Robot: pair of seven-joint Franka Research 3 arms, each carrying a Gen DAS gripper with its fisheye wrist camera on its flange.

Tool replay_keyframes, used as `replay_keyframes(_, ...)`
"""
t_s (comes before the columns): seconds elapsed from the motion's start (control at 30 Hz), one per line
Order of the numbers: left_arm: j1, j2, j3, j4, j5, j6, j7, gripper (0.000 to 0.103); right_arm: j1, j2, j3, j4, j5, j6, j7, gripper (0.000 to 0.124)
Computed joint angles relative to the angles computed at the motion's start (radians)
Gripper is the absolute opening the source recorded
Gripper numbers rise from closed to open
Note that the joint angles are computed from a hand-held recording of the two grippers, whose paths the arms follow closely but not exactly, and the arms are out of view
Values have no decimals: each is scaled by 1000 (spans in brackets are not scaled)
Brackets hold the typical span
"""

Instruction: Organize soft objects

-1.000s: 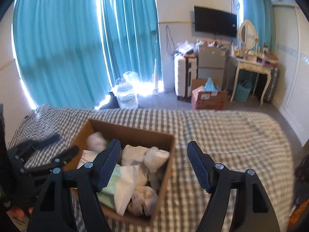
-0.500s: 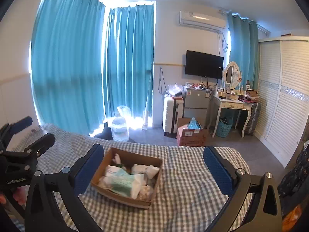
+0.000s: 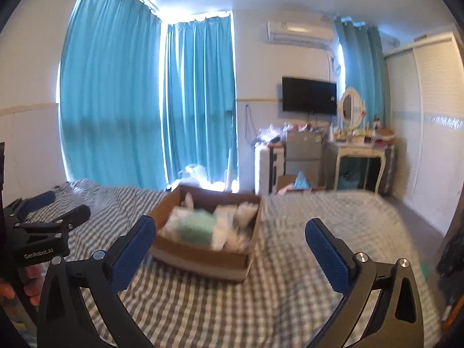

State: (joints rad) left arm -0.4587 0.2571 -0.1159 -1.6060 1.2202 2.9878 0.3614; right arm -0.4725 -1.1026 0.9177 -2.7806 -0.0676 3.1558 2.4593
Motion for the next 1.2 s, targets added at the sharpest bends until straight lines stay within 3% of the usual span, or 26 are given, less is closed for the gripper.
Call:
replay_keyframes(0.2, -10, 14, 20, -22, 53, 21, -66, 103, -71, 78, 83, 6, 7, 34, 37, 103)
replay_keyframes(0.4, 16, 1, 10, -48, 49, 58, -88, 103, -104, 66, 122, 29, -14, -13, 54, 103)
replay_keyframes(0.7, 14, 2, 15, -49, 46, 71, -81, 103, -127, 86, 150, 59, -56, -30, 76, 103)
replay_keyframes(0.8, 0, -5, 31, -48, 109, 63, -143, 103, -126, 81, 152, 62, -66, -37, 79, 103)
replay_keyframes(1.2, 25, -5, -5, -52, 89, 56, -109, 103, -132, 66, 151, 62, -78, -36, 97, 103)
